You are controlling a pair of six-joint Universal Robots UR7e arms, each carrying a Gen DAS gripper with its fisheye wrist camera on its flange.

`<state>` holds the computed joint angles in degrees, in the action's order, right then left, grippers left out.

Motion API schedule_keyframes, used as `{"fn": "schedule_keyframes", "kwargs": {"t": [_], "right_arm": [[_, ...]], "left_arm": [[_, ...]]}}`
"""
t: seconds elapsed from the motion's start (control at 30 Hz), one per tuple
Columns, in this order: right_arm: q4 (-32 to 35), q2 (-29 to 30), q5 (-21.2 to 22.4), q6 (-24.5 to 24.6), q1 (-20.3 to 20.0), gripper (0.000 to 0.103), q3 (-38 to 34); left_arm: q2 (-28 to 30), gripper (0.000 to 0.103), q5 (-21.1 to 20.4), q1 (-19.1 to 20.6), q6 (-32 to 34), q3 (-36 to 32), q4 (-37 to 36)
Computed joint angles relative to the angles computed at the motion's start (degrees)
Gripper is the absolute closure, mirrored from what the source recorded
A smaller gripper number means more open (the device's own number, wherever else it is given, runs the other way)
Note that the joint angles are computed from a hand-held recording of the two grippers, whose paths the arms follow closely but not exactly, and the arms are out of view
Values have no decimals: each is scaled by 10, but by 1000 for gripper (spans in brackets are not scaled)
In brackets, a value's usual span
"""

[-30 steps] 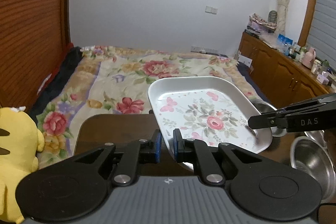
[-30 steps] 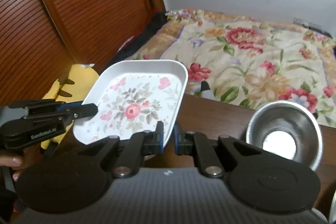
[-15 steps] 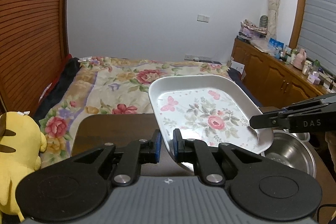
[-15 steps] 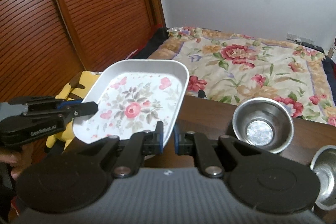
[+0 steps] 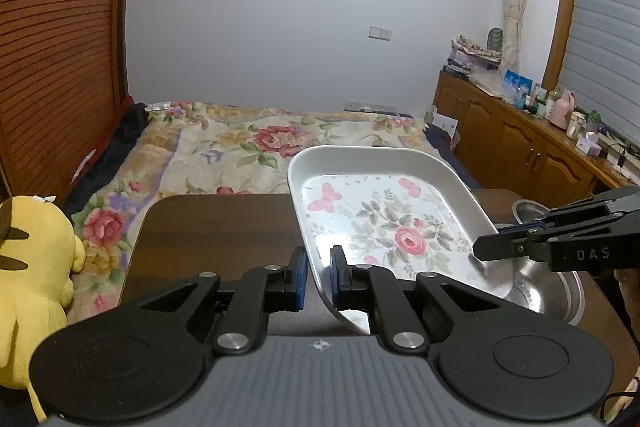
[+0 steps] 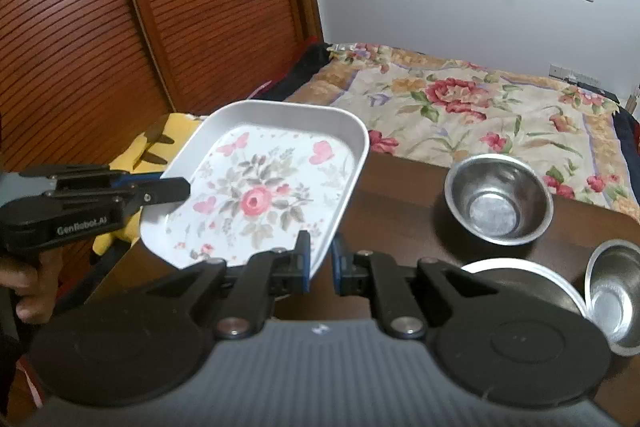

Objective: Organize plates and bowls

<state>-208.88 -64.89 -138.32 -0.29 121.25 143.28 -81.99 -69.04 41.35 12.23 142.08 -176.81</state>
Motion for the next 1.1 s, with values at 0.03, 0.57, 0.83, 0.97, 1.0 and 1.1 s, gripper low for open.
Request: {"fn": "schedule_keyframes", "kwargs": {"t": [0.03,0.57,0.83,0.97,1.0,1.1], "right_arm": [[-2,-1,3,1,-1,91,3],[-64,23,25,28,10,91,53],[-133,62,34,47,29,91,84],[-159,88,37,58,35,91,92],[-167,94,39,61,35,91,95],[-184,104,50,70,33,91,102]], "left_arm": [[-1,92,0,-1,1,2,0],[-75,90,0,-22,-22,70,14],[-114,90,-7,-14,-34,98,37],[-131,90,-5,-13,-40,109,52],[-136,90,-5,-12,-40,112,56],[-142,90,-2,-10,-41,118,58]]}}
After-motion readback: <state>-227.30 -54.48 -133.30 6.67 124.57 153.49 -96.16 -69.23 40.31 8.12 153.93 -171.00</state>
